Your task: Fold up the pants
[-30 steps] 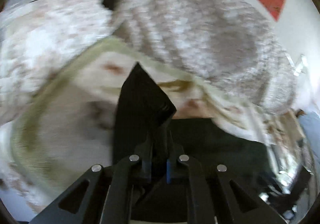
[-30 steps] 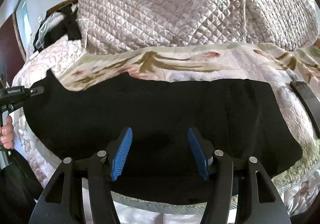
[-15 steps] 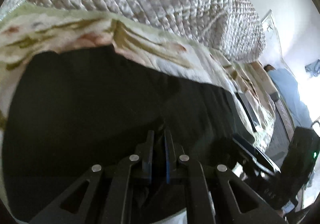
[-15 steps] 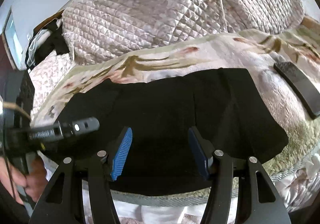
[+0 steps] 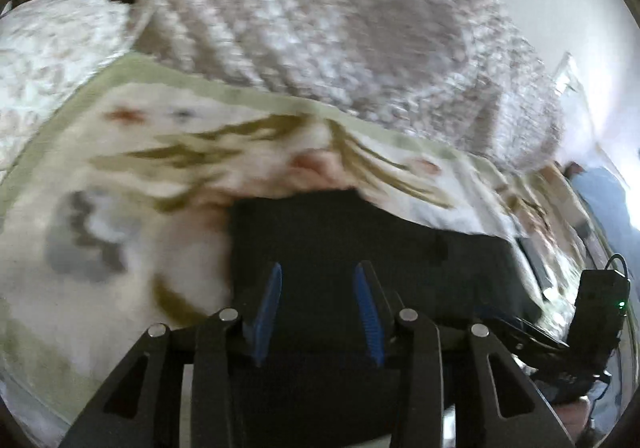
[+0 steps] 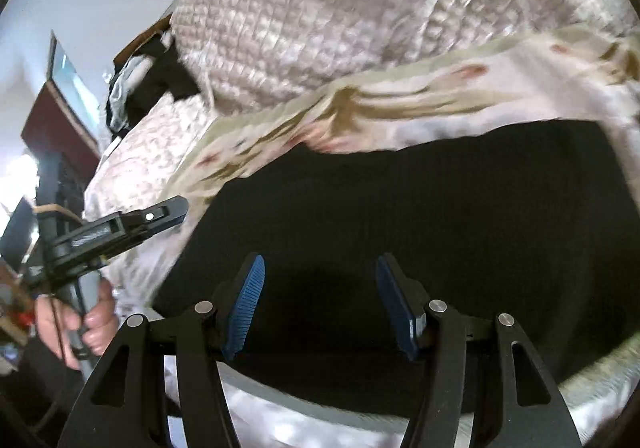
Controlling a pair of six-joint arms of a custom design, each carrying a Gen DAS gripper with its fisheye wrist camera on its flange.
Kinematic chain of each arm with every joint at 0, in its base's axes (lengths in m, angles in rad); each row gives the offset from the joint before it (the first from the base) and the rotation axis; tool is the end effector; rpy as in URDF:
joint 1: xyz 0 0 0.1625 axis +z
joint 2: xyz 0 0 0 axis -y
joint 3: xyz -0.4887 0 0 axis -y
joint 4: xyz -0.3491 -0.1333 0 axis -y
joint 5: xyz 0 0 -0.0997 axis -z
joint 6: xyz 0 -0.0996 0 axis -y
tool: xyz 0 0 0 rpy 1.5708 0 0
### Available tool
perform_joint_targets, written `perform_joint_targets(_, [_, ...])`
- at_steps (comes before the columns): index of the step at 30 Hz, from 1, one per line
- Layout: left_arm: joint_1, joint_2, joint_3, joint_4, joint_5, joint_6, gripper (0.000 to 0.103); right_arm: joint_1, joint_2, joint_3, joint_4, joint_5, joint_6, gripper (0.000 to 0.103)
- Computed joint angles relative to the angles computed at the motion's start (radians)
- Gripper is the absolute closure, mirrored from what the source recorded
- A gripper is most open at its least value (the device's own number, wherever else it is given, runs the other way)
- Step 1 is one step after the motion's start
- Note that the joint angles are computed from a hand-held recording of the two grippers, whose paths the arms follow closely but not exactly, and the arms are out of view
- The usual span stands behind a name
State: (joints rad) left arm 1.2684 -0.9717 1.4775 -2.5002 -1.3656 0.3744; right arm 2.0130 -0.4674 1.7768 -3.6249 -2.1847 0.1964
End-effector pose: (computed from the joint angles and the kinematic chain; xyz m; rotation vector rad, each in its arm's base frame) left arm -0.0654 -0.7254 0.3490 0.8904 2.7209 -0.6044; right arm 0.3489 -0.5595 0.0532 -0.0007 -2.5585 1.1942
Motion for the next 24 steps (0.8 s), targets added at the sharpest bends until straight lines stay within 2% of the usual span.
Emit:
perform_joint_targets(3, [0.020, 0.011, -0.015, -0.030, 0.022, 0.002, 0.062, -0.031, 0.003, -0.065, 0.148, 0.067, 0.038, 0.045])
perform_joint_targets(8, [0.050, 0.030, -0.030, -0.015, 0.013, -0.020, 0.062, -0.059, 0.015, -0.126, 0.214, 0.136, 0.039, 0.045])
perform_joint_targets(11, [0.051, 0.029, -0.024, -0.005, 0.004, -0.020, 0.062, -0.076, 0.023, -0.157, 0.249, 0.186, 0.041, 0.063])
perform_joint_targets(13, [0.047, 0.028, -0.017, -0.016, 0.003, -0.011, 0.062, -0.080, 0.031, -0.175, 0.268, 0.188, 0.036, 0.091])
perform_joint_targets(14, [0.045, 0.027, -0.013, -0.024, 0.003, -0.006, 0.062, -0.084, 0.033, -0.178, 0.270, 0.193, 0.039, 0.096])
perform_joint_targets(15, [0.044, 0.025, -0.011, -0.030, 0.002, -0.002, 0.062, -0.089, 0.033, -0.174, 0.267, 0.212, 0.052, 0.098])
perform_joint_targets(20, [0.045, 0.014, 0.003, -0.043, -0.012, 0.004, 0.062, -0.072, 0.013, -0.116, 0.138, 0.180, 0.030, 0.099])
perform_joint_targets(22, [0.044, 0.015, 0.007, -0.037, -0.013, 0.007, 0.062, -0.084, 0.009, -0.105, 0.155, 0.155, 0.062, 0.099])
perform_joint_targets(24, [0.040, 0.015, 0.014, -0.033, -0.008, 0.013, 0.062, -0.099, 0.013, -0.092, 0.141, 0.174, 0.091, 0.100])
